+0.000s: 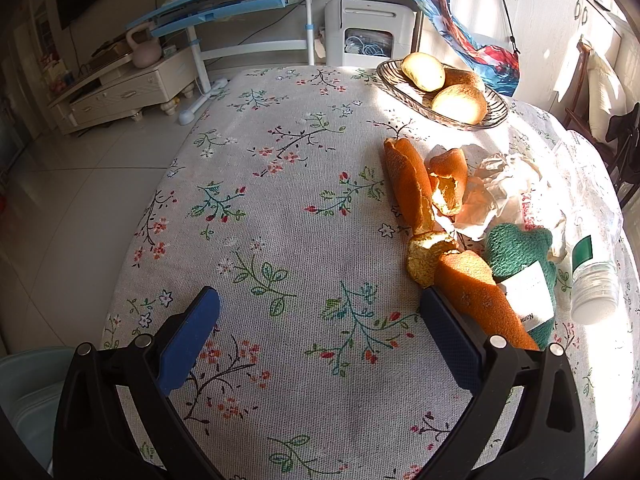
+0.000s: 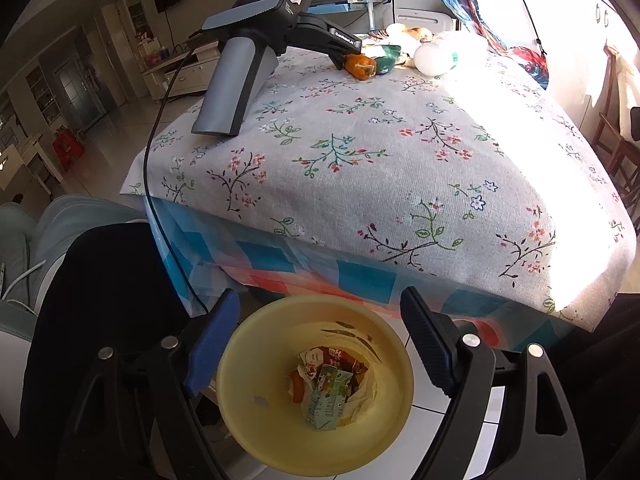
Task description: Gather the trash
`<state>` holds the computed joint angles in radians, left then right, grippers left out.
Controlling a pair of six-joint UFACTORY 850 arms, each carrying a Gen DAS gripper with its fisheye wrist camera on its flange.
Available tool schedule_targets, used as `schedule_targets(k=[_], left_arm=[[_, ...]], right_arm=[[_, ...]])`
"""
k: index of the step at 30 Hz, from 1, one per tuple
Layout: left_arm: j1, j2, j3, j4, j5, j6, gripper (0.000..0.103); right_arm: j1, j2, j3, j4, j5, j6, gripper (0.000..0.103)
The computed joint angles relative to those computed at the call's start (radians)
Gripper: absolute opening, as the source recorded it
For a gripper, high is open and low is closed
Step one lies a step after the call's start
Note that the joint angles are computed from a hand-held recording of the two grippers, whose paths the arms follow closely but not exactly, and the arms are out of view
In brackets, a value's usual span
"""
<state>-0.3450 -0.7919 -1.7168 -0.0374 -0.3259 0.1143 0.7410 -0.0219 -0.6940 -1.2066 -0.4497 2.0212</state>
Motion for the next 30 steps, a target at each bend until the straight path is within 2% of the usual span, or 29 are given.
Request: schedule_targets(k=[14,17,23,30], left_arm=[[-0.001,0.0,0.0,0.001,-0.001,-0.002,0.097],[0.0,-0.001,-0.002,0.0,-0.001,-0.001,0.097],[0.0,-0.001,-0.002,0.0,-0.002,-0.001,0.097],[0.0,-0.001,-0.002,0.0,-0.002,0.0,0.097]], right_arm=[[-0.008,0.025,0.019,-0.055,0.01,0.059,0.079],[0.001,0.038,0.024,-0.073,-0.013,0.076,0.079],[0.035,0.066,0.028,-0.122,-0.116,0.099,0.079],[-0.016,0.106,0.036,-0.151,-0.088,0.131,0.081]])
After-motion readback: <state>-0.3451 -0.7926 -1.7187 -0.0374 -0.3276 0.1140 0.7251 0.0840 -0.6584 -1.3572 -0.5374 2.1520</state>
